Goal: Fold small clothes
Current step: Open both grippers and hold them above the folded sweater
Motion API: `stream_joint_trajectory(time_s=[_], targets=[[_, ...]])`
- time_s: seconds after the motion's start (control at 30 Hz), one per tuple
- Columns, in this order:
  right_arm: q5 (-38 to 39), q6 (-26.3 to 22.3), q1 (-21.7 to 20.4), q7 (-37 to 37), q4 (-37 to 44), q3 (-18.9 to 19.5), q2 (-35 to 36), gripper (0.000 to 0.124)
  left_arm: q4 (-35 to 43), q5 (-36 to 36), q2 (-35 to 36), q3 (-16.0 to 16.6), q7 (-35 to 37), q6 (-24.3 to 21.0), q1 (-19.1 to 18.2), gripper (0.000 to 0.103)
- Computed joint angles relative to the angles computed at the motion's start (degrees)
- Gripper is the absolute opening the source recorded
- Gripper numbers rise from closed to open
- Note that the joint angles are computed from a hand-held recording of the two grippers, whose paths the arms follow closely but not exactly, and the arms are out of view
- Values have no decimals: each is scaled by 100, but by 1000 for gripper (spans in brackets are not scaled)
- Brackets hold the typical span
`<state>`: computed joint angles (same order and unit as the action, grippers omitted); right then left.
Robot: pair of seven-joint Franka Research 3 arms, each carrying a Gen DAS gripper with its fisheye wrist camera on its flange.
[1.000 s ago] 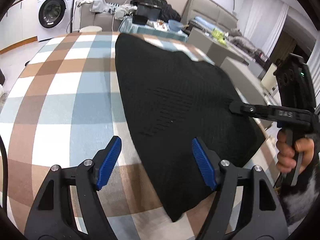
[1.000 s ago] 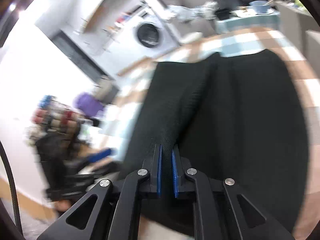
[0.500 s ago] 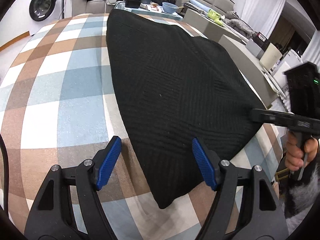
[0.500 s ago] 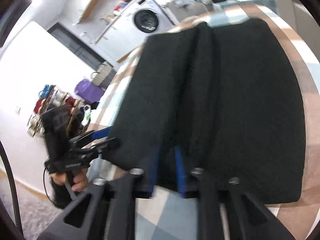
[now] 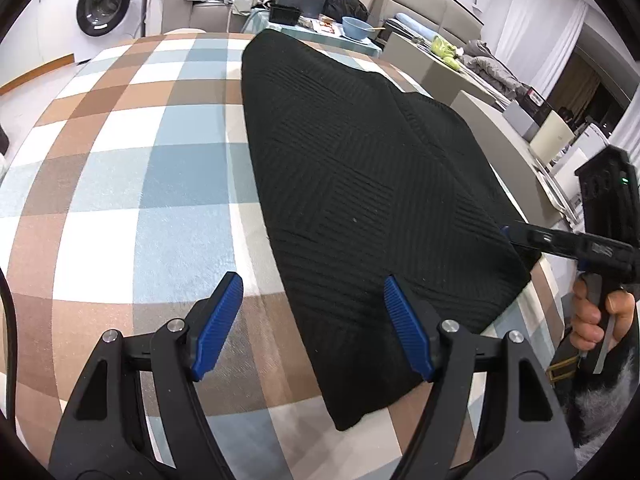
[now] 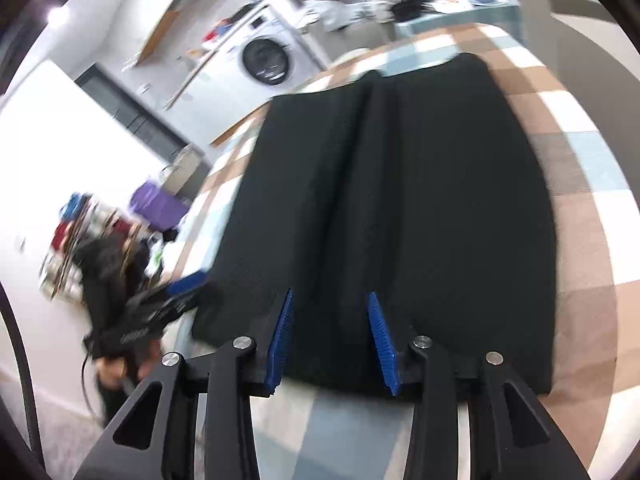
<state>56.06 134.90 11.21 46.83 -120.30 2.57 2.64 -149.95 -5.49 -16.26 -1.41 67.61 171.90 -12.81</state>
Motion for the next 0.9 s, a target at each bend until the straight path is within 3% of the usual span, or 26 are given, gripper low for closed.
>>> stream_joint_trajectory(time_s=[0.13, 0.2, 0.27, 0.33, 0.4, 0.57, 0.63, 0.9], targets=[[21, 436, 131, 215, 277, 164, 418, 38, 40, -23, 89, -19, -113, 77, 64, 71], [-266, 807, 257, 350, 403, 242, 555, 19, 60, 49, 120, -79, -220, 83, 152, 71], [-15, 729, 291, 15, 458, 216, 534, 5, 69, 69, 130, -83, -267, 91, 166, 71], [-135, 1080, 173, 17, 355, 400, 418, 5, 76, 180, 147, -155, -389, 112, 264, 71], [-1094, 1282, 378, 883, 249, 196, 459, 6, 100, 84, 204, -45, -319, 191, 140, 71], [-667, 1252, 245, 637, 89, 263, 310, 23, 216, 338, 328, -202, -513, 148, 324, 71], [-463, 1147, 246, 533, 18, 282, 250, 23, 253, 208, 371, -82, -345, 150, 184, 71], [56, 1174, 284, -9, -190, 126, -112, 27, 304, 396, 416, -237, -449, 131, 331, 71]])
